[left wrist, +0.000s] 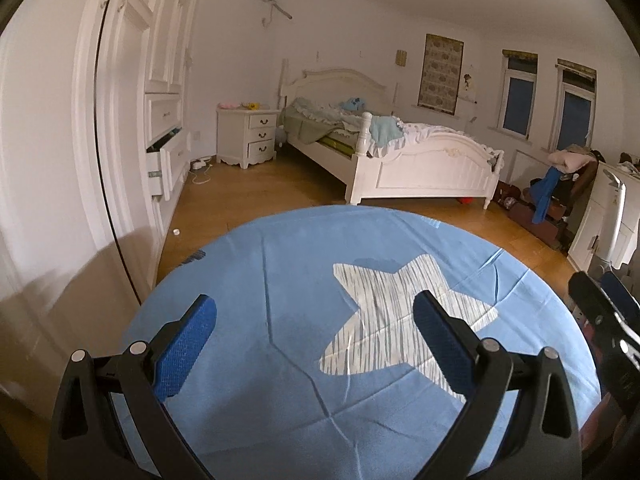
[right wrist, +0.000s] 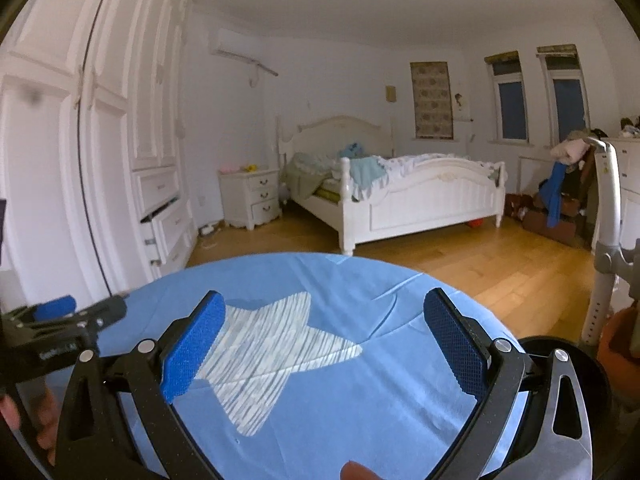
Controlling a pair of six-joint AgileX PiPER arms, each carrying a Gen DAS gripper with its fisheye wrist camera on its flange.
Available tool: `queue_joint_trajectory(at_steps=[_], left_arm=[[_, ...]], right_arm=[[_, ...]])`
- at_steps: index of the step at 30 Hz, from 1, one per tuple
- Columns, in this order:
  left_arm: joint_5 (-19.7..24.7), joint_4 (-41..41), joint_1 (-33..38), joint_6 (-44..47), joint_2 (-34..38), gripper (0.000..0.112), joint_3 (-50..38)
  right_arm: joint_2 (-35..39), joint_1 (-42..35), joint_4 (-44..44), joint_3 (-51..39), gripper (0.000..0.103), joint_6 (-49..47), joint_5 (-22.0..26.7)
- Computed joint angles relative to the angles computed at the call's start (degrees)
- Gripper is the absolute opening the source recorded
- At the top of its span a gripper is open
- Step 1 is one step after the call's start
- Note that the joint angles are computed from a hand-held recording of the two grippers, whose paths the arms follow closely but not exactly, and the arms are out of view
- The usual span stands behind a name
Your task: Collect trash
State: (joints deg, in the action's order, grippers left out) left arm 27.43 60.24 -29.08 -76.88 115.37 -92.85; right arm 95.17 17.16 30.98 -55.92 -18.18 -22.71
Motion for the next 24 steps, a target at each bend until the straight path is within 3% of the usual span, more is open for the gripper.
queue_joint_trajectory(at_steps=[7, 24], left_arm=[[0.6, 0.1, -0.6, 1.2, 0.4, 0.098, -0.5], [1.1, -0.1, -0.7, 1.9, 0.5, 0.098, -0.8]], right_arm=[[-0.8, -0.7, -3.0, 2.0, 0.098, 5.0, -1.6], [-1.5, -0.7, -3.0, 2.9, 0.098, 5.7, -1.7]])
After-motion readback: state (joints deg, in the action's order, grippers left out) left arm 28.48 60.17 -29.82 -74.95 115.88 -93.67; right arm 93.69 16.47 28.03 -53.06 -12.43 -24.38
